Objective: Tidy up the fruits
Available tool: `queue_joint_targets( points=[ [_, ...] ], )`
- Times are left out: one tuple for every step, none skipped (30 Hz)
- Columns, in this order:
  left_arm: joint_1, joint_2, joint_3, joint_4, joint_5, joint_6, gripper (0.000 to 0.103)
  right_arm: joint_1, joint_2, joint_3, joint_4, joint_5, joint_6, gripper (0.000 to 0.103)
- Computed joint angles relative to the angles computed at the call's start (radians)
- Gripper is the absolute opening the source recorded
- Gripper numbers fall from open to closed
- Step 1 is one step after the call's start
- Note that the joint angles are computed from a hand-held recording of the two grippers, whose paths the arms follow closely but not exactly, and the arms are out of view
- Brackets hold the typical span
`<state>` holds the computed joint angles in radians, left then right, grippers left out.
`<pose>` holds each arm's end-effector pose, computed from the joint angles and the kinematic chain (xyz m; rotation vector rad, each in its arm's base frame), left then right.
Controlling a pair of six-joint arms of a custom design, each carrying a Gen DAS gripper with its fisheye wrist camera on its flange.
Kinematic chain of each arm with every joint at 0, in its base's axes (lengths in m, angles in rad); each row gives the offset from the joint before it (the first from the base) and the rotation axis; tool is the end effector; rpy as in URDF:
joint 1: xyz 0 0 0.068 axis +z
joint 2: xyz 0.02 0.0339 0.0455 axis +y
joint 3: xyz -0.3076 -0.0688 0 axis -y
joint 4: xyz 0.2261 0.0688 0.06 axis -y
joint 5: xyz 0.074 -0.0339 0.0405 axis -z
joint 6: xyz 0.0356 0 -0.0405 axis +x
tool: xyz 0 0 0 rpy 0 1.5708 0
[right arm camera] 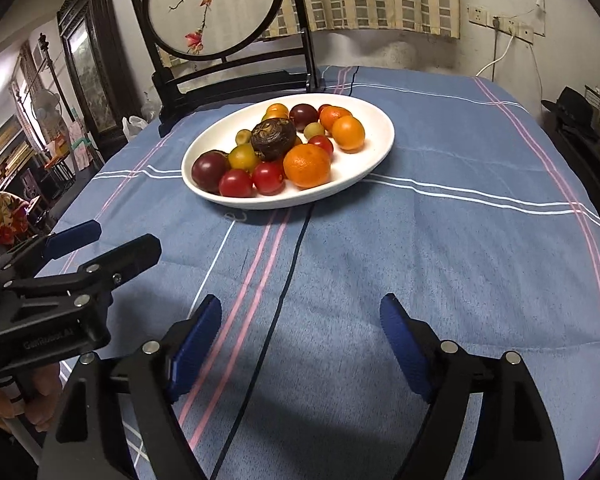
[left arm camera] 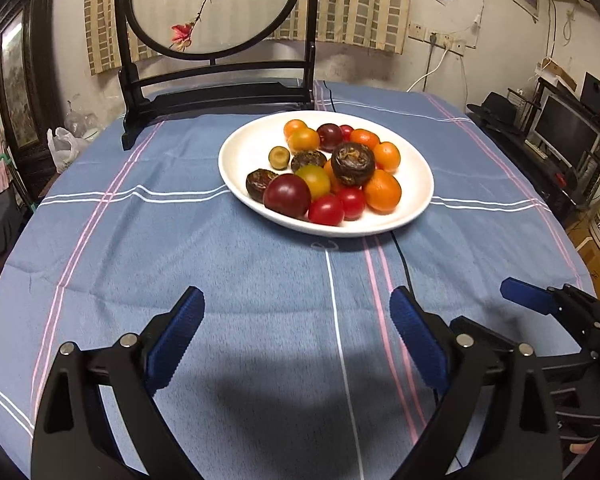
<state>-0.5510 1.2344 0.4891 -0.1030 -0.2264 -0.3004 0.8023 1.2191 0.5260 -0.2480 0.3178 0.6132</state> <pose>0.1722 -0.0964 0.2131 0.1970 2.3862 -0.1256 0.1399 0.1287 0.2168 -0.1042 2.4566 0.2209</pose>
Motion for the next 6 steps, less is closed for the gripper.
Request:
queue_joint_targets(
  points=[
    [-0.001,-0.002,-0.002,0.000,-0.004,0.002,0.092,-0.004,0.004,-0.003,0.007,-0.006,-0.001,0.082],
    [-0.010,-0.004,-0.007,0.001,-0.016,0.001,0.092,-0.004,0.007,-0.009,0.013,-0.012,0.002,0.082],
    [-0.013,-0.004,-0.009,0.001,-0.022,0.002,0.093,-0.006,0.011,-0.014,0.018,-0.018,0.006,0.083],
    [-0.015,-0.003,-0.014,0.003,-0.024,0.002,0.093,-0.005,0.014,-0.017,0.021,-0.021,0.010,0.083],
    [-0.013,0.003,-0.020,0.009,-0.023,0.000,0.093,-0.004,0.018,-0.025,0.028,-0.026,0.015,0.083],
    [-0.010,0.010,-0.024,0.014,-0.020,-0.001,0.093,-0.003,0.022,-0.029,0.033,-0.028,0.020,0.083]
  ],
)
